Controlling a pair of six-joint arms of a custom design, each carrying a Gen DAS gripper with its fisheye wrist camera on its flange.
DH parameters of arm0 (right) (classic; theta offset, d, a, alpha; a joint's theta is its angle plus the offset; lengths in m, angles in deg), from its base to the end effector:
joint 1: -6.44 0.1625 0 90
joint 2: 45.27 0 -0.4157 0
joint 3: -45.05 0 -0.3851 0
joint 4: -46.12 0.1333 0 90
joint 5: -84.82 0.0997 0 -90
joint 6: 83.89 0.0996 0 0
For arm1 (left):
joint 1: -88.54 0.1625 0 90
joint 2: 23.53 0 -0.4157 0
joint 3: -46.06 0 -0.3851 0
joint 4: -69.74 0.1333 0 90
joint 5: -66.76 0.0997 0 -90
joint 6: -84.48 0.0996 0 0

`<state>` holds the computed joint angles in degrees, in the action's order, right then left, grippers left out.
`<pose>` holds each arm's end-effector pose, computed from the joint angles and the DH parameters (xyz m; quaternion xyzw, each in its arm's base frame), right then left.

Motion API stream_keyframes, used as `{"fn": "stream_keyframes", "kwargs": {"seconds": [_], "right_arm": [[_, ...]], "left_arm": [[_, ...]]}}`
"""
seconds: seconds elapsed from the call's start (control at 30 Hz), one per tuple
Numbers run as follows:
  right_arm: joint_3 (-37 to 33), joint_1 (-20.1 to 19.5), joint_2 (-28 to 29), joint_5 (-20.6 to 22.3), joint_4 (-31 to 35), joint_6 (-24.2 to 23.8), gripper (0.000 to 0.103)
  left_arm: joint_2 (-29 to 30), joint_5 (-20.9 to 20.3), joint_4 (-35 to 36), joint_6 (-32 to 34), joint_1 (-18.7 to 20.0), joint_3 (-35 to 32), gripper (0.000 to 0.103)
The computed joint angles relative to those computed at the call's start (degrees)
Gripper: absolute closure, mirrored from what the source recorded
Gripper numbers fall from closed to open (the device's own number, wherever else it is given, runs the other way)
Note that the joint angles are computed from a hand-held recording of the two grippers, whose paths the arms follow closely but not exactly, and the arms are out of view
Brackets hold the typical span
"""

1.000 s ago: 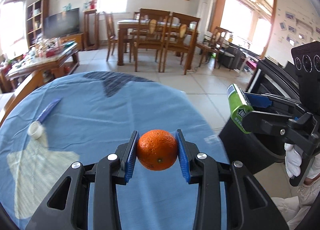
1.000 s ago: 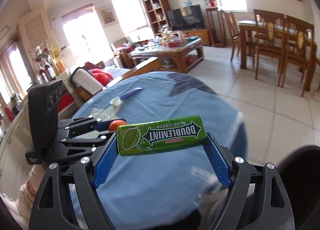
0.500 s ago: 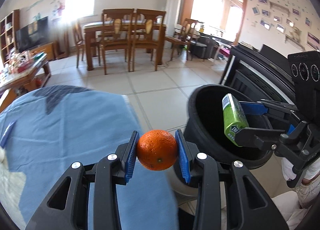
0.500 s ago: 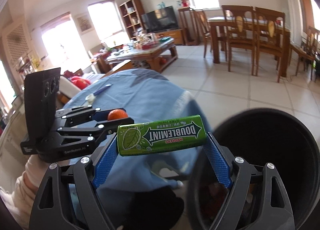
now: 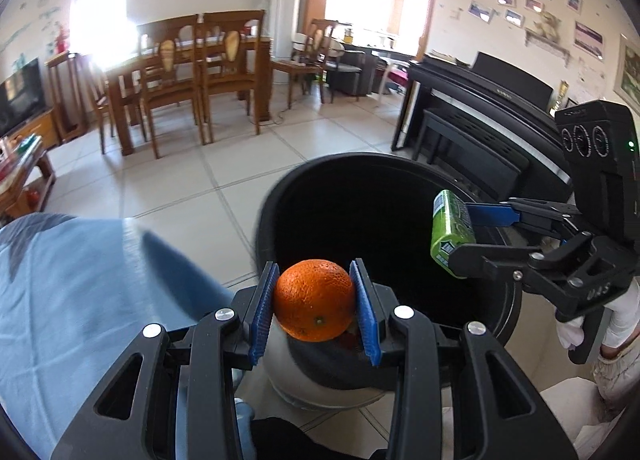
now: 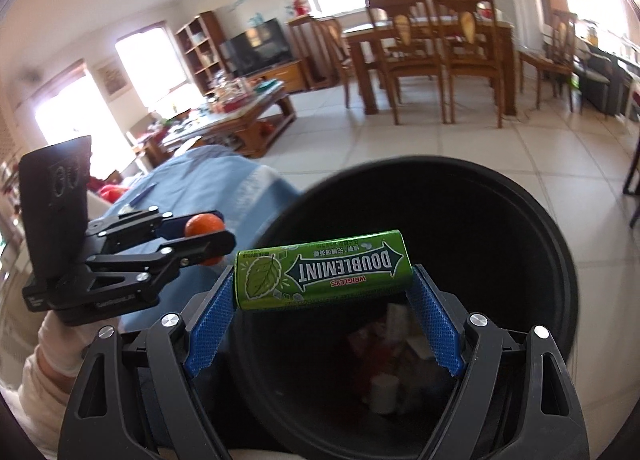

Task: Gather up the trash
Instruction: 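Carry the orange and gum box over the black bin with both tools, then open both tools to drop the orange and gum box into the bin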

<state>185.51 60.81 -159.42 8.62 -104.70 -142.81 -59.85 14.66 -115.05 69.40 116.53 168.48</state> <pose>-0.0542 -0.3452 0.3479 0.2263 -0.9214 0.2841 0.1385 -0.3251 -0.3930 -0.0381 0.3530 0.8749 -0.2578 0.2086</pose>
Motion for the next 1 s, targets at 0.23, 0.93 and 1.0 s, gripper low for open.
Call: {"fn": "stream_keyframes", "kwargs": {"seconds": [0.23,0.93,1.0], "right_arm": [[-1.4,-5.7,-0.4,1.9,1.6,-2.0,0.02],[-2.1,-5.5,4.5,-0.2,-3.1,0.2,0.02],[-1.9,-5.5,4.7,-0.5,-3.6,0.4,0.02]], "left_arm": [[4.1,-2.7,1.0,2.8,1.1,-4.1,0.066],[6.0,-5.1,2.7,6.0,2.2,-6.6,0.064],[6.0,-5.2,2.6,6.1,2.3,-6.6,0.064]]}}
